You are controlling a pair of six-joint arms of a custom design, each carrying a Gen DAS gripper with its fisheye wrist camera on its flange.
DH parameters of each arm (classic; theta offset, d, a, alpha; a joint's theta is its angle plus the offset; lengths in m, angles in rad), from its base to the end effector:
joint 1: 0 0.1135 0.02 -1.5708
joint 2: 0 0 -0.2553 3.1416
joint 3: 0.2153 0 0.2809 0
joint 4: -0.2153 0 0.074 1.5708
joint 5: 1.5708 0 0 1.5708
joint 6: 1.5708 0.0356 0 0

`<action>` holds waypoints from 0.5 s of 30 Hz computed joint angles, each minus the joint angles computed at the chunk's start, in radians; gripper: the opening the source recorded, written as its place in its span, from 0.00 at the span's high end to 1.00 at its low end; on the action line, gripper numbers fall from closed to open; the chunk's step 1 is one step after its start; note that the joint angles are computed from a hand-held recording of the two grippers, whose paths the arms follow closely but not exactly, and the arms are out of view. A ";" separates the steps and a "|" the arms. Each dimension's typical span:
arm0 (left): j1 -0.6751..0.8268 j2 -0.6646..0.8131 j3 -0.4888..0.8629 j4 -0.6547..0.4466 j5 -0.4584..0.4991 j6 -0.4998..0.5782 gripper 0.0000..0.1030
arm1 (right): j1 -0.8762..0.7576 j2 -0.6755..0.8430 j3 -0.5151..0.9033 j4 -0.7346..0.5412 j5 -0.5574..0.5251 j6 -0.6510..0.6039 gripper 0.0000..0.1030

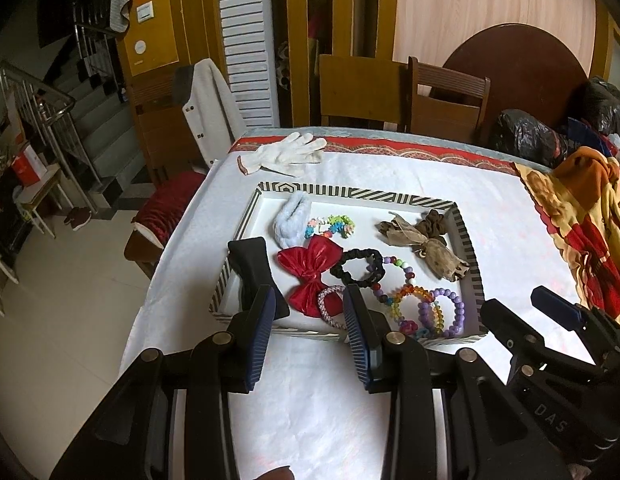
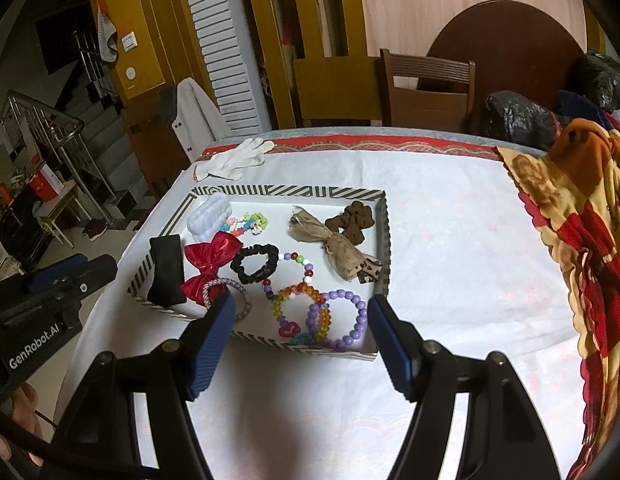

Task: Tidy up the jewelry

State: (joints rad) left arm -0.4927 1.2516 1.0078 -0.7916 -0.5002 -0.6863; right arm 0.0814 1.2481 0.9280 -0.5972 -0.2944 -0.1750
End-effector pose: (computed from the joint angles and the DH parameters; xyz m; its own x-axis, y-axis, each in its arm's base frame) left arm 0.2498 -0.1147 0.2574 -0.7126 -0.2485 -0.6561 -0.3259 0.9454 -0.0042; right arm 0.2823 0.0334 0.2404 -0.7351 -0.2271 -0.6388 -0.3875 0.9139 0.1210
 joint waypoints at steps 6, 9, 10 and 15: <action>-0.005 -0.005 -0.009 -0.001 0.001 -0.003 0.60 | -0.001 -0.001 -0.001 -0.006 0.000 0.001 0.30; -0.001 -0.004 -0.010 -0.001 0.011 -0.002 0.60 | -0.001 0.000 -0.001 -0.006 -0.001 0.002 0.30; 0.002 -0.011 -0.016 0.001 0.021 -0.003 0.60 | -0.001 -0.001 -0.003 -0.006 -0.002 0.001 0.30; 0.022 -0.029 -0.038 0.017 0.059 -0.002 0.60 | -0.001 -0.002 -0.004 -0.004 -0.001 0.003 0.30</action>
